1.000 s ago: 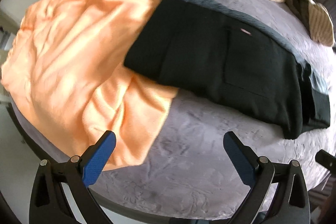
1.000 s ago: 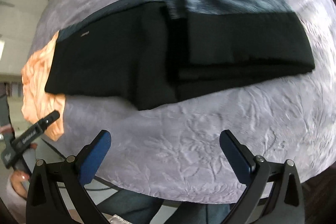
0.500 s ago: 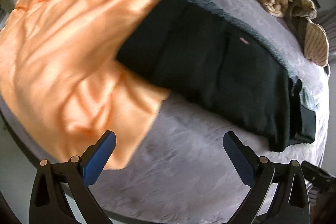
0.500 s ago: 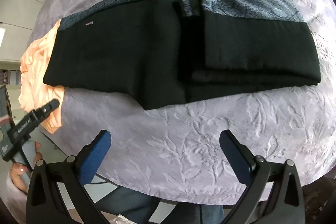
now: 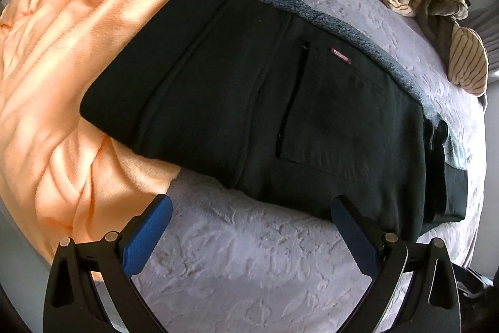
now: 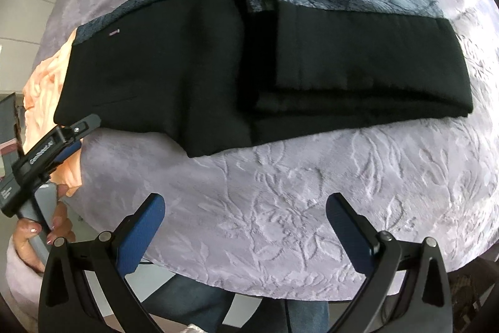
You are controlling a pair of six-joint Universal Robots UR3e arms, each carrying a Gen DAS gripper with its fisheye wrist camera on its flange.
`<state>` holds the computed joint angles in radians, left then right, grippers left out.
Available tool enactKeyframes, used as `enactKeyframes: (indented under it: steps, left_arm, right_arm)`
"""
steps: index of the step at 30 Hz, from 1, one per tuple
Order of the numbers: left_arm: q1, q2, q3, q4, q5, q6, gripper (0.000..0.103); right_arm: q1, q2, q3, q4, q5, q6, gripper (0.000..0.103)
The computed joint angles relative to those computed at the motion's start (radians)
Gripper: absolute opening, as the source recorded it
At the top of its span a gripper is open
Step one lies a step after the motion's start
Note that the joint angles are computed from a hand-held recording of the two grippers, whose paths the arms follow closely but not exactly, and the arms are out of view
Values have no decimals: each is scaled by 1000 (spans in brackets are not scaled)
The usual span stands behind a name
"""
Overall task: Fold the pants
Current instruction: 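Open both grippers and lift them away from the folded black trousers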
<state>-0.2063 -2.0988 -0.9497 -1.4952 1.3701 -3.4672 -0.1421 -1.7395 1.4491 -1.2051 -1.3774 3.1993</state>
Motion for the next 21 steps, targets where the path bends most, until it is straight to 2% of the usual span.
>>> enactKeyframes:
  steps: [3, 5, 8, 10, 13, 16, 21]
  left_arm:
    - [3, -20, 13, 6, -11, -14, 103]
    - [21, -9, -19, 37, -55, -24, 103]
    - [84, 37, -163, 196, -206, -78, 103]
    - [117, 75, -273, 313, -259, -117, 103]
    - [148, 98, -375, 425, -311, -147, 102]
    - [151, 84, -384, 467, -332, -146, 102]
    - [137, 58, -316, 431, -310, -145, 102]
  right_arm:
    - [24, 31, -16, -22, 8, 8, 103]
    - [33, 52, -26, -30, 12, 10, 103]
    - [47, 78, -37, -43, 20, 11, 103]
    - [62, 91, -36, -56, 26, 22, 103]
    - [72, 104, -31, -67, 34, 24, 103]
    - [83, 106, -19, -74, 41, 27, 103]
    - [88, 107, 3, -89, 49, 32, 103]
